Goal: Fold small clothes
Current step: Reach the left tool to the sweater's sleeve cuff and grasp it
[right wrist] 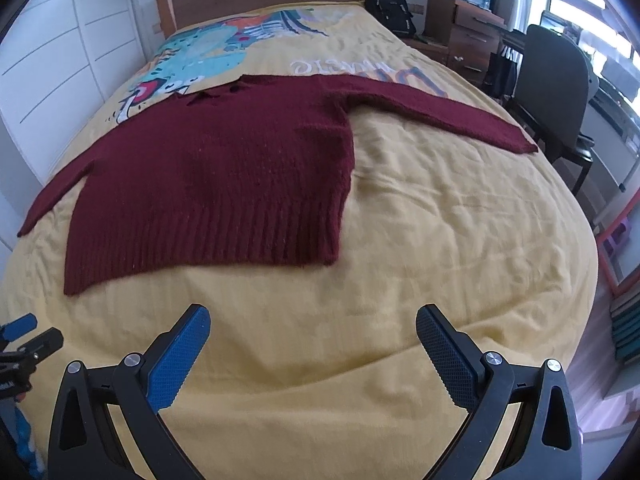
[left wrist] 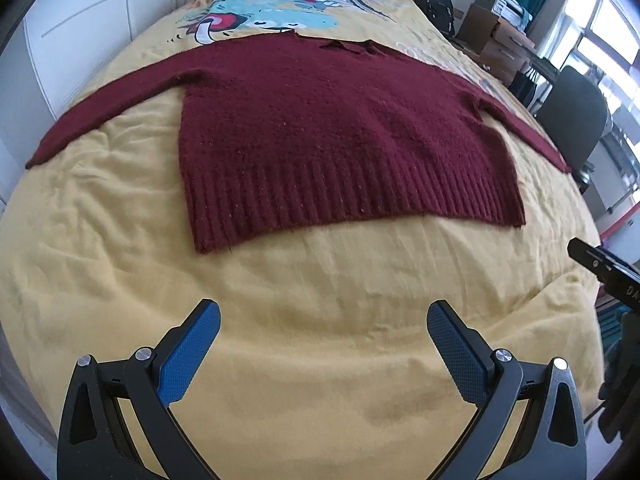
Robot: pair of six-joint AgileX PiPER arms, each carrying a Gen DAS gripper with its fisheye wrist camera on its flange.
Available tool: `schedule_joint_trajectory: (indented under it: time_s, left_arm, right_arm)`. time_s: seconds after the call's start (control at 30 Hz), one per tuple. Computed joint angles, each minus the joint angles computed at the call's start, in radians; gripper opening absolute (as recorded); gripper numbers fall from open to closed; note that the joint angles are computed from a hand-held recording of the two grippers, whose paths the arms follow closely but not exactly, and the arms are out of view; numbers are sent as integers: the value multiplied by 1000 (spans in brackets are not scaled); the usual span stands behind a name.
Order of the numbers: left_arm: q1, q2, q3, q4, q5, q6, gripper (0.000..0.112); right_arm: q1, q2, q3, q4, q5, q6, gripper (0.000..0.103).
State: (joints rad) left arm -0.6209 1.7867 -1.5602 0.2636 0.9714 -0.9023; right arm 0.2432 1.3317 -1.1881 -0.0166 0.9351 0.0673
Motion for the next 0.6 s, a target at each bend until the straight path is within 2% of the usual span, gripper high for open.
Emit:
schedule_joint_trajectory:
  time_s: [0.27,0.6]
  left_arm:
    - [194,-37,-5,-41,4,72,102]
    - [549,-53,24,-129,-55,210,102]
  right_arm:
    - [31,110,-128,-34,2,59,103]
    - [75,225,-248,-83,9,117,103]
